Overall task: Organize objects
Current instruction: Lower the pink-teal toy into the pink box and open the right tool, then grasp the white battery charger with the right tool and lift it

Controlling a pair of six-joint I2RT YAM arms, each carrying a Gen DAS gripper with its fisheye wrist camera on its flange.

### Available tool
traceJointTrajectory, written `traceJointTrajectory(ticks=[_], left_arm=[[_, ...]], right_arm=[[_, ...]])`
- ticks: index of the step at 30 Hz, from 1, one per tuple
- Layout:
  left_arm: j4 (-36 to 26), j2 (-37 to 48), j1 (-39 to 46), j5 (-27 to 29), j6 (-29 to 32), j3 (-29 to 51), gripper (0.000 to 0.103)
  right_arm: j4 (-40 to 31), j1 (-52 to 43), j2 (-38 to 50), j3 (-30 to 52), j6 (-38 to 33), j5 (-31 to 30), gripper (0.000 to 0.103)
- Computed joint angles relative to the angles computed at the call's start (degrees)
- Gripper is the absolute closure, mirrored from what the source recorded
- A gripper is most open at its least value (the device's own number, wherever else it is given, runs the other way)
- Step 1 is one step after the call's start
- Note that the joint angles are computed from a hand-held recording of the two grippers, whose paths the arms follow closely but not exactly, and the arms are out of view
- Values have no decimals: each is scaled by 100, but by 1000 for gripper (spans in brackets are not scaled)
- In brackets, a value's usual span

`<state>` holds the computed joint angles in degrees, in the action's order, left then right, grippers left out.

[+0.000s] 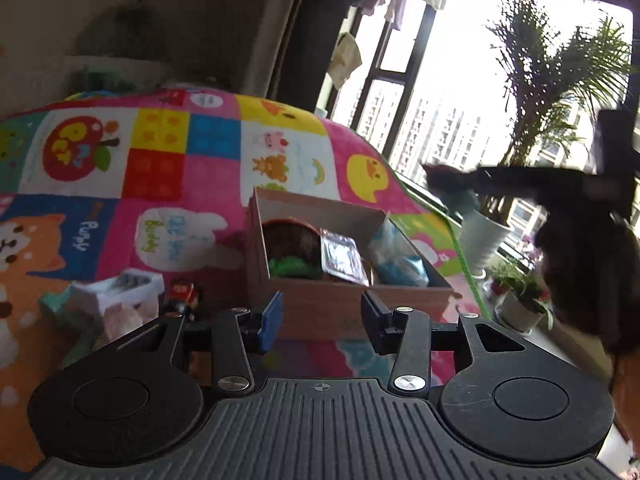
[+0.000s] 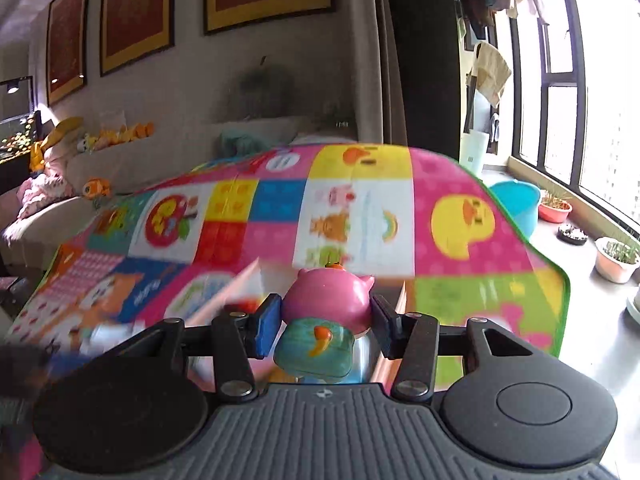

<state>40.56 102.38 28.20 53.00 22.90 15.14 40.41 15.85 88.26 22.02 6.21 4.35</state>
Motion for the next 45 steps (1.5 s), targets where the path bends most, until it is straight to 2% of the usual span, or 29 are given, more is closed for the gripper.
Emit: traceJointTrajectory(ticks=[1,3,5,8,10,12,14,16,18,20,22,26,29,31,33,37,41,45], left_arm=[[-318,13,133,73,331,46,56],[-979,12,471,192,1034,130,56],[-1903,49,886,373,1962,332,56],[-3183,358,1443,512,3354,772,56],[-3364,636,1607,536,3560,981,56],[-3056,818,1657,584,3157,1076,56],[-2446,939,1770,740,2370,1081,56],[-1530,1063,1899,841,1321,1043,56],[-549,1178,2044,718,382,972,56],[76,1312,2217,493,-267,1012,56],[124,1406,2447,387,-577,1212,56],[-278,1548,2913,442,-584,1626,56],[-739,1623,3165,594,-349,1841,56],[-1053,1666,3255,685,-106,1946,56],[-1200,1712,3298,748,34,1990,56],[-1214,1765,3292,848,49,1985,56],[-1381,1748,3233,952,258,1932,56],[-1493,1627,3110,900,612,1748,56]], right_arm=[[-450,-84,286,599,-79,-40,53],[-1352,-214,900,1698,19,-53,40],[-1794,-276,1241,2236,310,-1,36],[-1664,-197,1251,2087,556,49,34],[-1448,7,1172,1808,552,199,31],[-1371,316,1153,1651,394,414,31],[-1367,710,1157,1580,227,628,31],[-1468,1127,1224,1661,179,684,29],[-1581,1533,1364,1837,256,562,28],[-1678,1921,1654,2155,354,413,27],[-1806,2232,2112,2651,475,306,27],[-2211,2638,3310,4008,563,356,27],[-2865,2736,4301,5337,477,601,27],[-3427,2635,4774,6115,659,347,28],[-3804,2586,5007,6524,755,78,36],[-3376,2696,4584,5671,199,-103,53],[-2711,2971,3785,4164,-250,21,56],[-1769,3286,3007,2580,-542,690,53]])
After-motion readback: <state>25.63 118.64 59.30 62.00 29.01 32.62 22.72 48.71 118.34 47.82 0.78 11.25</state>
